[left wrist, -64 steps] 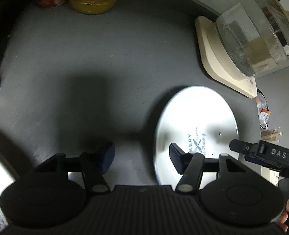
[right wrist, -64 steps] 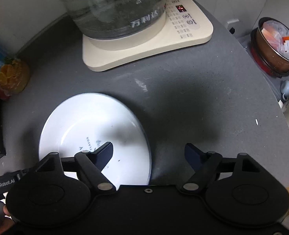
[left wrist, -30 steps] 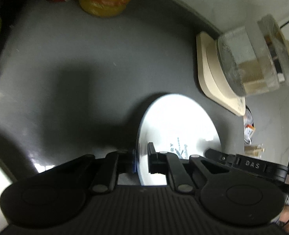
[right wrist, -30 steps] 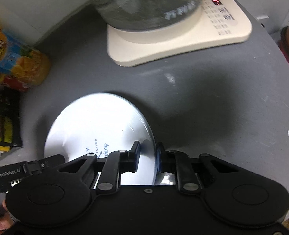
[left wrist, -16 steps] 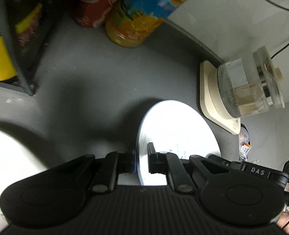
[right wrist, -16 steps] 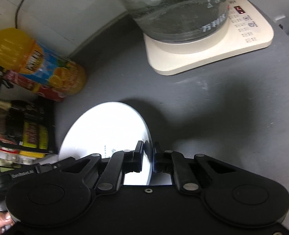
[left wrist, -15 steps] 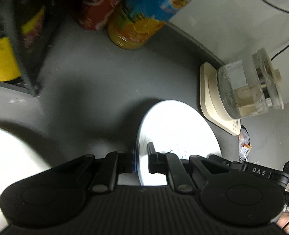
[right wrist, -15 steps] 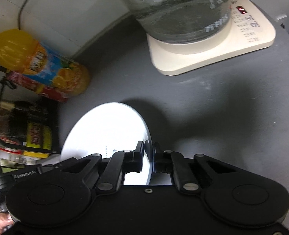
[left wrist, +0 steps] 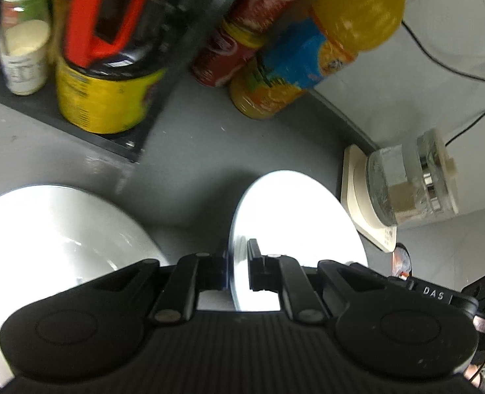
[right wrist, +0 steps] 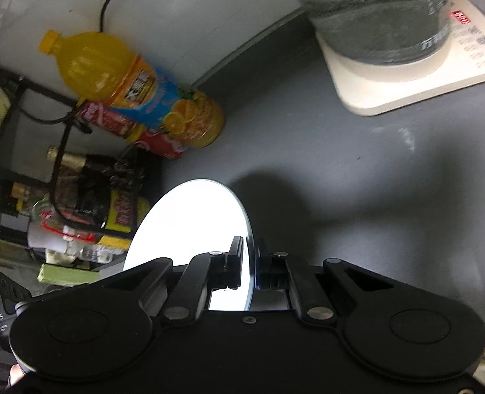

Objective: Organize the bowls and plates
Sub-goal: 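Carry the 'Bakery' plate with both grippers over the plate stack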

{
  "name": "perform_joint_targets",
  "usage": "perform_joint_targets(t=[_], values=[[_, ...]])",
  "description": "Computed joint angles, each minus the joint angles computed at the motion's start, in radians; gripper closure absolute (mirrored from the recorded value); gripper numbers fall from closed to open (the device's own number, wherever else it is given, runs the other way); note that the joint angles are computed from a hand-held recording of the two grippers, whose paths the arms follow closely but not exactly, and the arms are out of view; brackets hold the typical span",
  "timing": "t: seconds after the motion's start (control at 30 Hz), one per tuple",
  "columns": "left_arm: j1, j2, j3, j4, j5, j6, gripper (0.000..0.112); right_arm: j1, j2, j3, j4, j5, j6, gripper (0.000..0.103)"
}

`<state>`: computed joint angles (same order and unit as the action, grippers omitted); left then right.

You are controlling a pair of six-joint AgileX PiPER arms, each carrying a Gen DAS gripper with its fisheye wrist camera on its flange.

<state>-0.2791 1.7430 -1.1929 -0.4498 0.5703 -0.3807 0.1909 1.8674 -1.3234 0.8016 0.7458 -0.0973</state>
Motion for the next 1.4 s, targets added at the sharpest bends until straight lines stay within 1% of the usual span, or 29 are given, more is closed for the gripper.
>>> perform_joint_targets(t=[0.13,0.43,0.67,0.97,1.13,1.2,1.27,1.4], values=[[0.021,-0.07,0.058,0.022,-0.004,-0.023,0.106,0.022,-0.008,0.006,0.041,0.003,-0.03,0.097],[0.035,-0.218,0.203,0.1,-0.032,-0.122,0.106,0.074,-0.017,0.009,0.083,0.014,-0.068,0.097],[0.053,-0.324,0.323,0.156,-0.046,-0.206,0.106,0.135,-0.006,0.003,0.09,0.019,-0.073,0.097],[0.084,-0.439,0.438,0.209,-0.034,-0.278,0.106,0.201,0.007,-0.007,0.079,0.026,-0.065,0.097],[0.095,-0.477,0.502,0.216,-0.039,-0.299,0.106,0.236,0.015,-0.012,0.047,0.025,-0.042,0.097],[0.104,-0.487,0.533,0.192,-0.053,-0.285,0.106,0.248,0.019,-0.012,0.031,0.023,-0.03,0.097],[0.118,-0.491,0.56,0.158,-0.062,-0.259,0.106,0.259,0.024,-0.016,0.016,0.022,-0.02,0.097],[0.119,-0.482,0.584,0.172,-0.07,-0.268,0.106,0.284,0.027,-0.022,-0.025,0.019,0.011,0.097]])
